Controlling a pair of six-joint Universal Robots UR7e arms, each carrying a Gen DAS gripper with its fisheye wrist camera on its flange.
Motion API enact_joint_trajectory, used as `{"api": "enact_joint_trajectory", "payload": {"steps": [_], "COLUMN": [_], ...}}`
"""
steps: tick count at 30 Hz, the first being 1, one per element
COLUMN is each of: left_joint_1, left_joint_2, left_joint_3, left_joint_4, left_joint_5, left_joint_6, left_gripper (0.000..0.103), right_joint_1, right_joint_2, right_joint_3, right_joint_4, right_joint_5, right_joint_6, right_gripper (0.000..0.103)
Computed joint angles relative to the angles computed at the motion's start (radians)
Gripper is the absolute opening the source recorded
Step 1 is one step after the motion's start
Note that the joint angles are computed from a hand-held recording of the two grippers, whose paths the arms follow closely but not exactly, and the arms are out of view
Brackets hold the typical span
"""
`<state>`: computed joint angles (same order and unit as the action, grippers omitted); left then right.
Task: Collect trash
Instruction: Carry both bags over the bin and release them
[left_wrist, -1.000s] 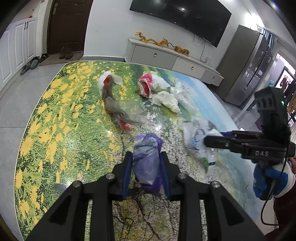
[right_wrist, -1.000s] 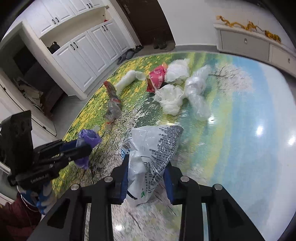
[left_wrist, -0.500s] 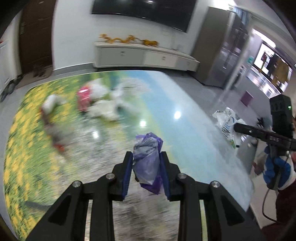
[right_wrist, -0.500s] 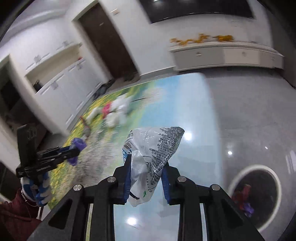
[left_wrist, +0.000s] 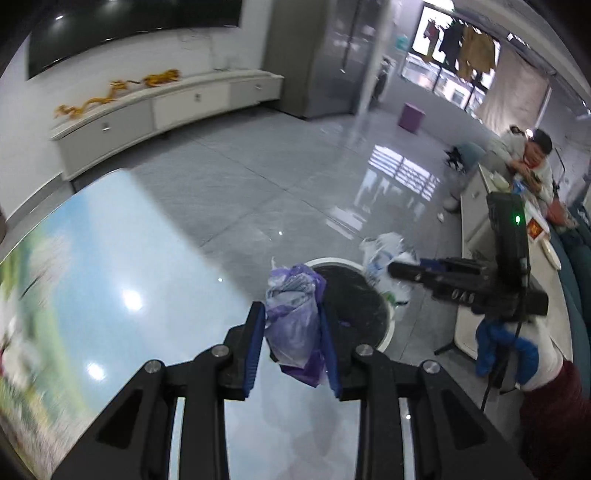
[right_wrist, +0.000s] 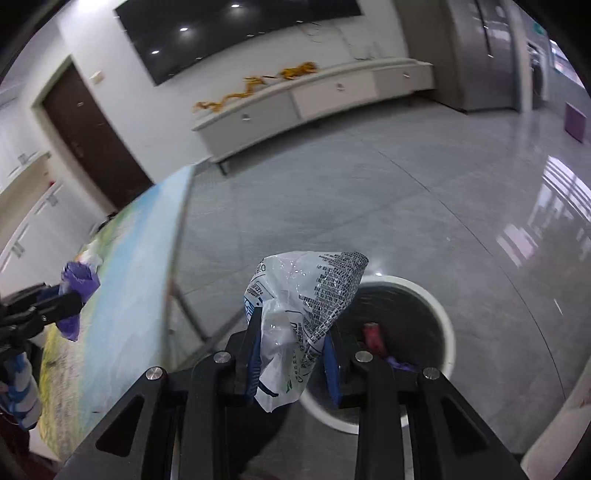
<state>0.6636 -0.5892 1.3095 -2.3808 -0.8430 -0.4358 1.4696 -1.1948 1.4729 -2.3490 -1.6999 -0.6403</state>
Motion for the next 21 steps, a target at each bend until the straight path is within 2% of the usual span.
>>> {"api": "enact_joint_trajectory", "payload": {"steps": [4,7,11,15,21], "left_joint_1": [0.044,0.073,0.103,0.101,0.070], "left_joint_2": [0.133,0.224,0.312,0.319,0.247], "left_joint_3": [-0.204,-0.346,-0.490,-0.496,-0.363], "left_joint_4": [0.060,0.113,0.164,0.166,0.131], "left_joint_5": [-0.086,-0.133,-0.189,-0.187,-0.101], "left_joint_6": [0.008,-0.006,-0.034,-0.034,-0.018], "left_gripper": [0.029,0.033,0.055,0.056,0.056], "right_joint_1": [-0.024,-0.041,-0.054,-0.061,-0.060], "right_joint_2": [0.032,0.051,0.067,0.068,0.055], "right_joint_3": [-0.041,-0.061,-0.082,-0.090,-0.076], "right_joint_4": [-0.020,-0.043,-0.055,-0.059,-0.059], "right_joint_5": [-0.046,-0.072,-0.106,-0.128,-0.119], "right_joint_6": [0.008,0.014,0.029,0.036,0.051], "right_gripper": [0.030,0.035,0.044,0.050,0.050]}}
